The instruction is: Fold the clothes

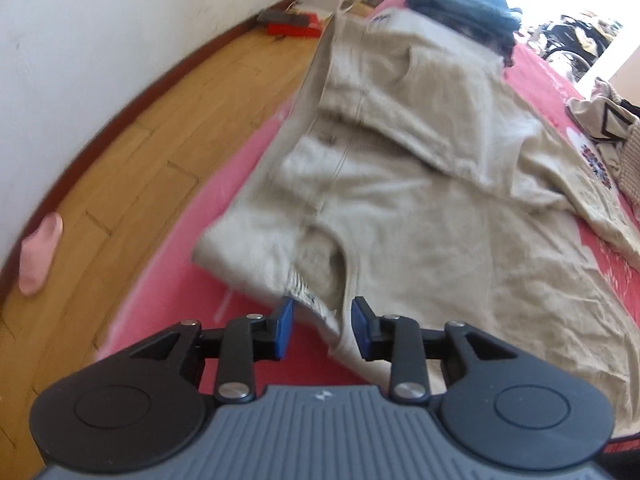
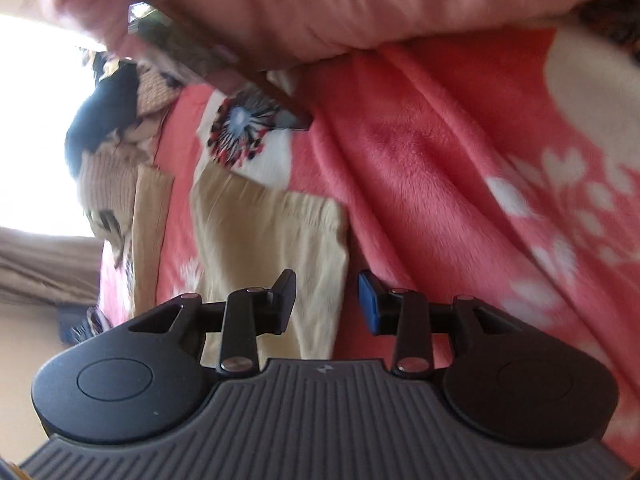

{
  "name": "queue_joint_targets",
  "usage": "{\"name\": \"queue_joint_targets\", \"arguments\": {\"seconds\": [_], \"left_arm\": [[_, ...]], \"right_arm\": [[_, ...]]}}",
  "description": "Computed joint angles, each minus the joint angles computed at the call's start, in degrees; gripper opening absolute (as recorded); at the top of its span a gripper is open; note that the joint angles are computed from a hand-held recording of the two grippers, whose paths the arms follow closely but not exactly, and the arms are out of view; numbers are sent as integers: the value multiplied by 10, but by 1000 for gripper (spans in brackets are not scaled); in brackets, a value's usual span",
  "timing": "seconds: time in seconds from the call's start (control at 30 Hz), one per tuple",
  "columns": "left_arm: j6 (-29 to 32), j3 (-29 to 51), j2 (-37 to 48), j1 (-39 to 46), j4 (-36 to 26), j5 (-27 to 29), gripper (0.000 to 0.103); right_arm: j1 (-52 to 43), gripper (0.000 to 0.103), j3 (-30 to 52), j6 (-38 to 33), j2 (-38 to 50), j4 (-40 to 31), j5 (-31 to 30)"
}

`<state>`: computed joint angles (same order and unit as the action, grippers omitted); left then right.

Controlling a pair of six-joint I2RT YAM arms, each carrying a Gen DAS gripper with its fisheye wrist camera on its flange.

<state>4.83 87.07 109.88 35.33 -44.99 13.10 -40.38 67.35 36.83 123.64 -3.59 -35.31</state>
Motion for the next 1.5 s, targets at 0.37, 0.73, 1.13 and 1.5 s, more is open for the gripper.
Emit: {"name": "queue_joint_targets", "arguments": {"seconds": [0.37,0.73,1.13,1.5], "left_arm": [[-20,35,21,-58,44,26,32],[19,13,47,-118,72,39,35],[91,56,108,-205,136,39,40],[189,164,212,-291,214,-6,45]], "right_arm": [[11,3,-118,-32,-65,138,109],[43,19,-132,-188,-153,153,186],[180,14,161,-396,63,-37,253],[255,25,493,-310,194,-256,128]]}}
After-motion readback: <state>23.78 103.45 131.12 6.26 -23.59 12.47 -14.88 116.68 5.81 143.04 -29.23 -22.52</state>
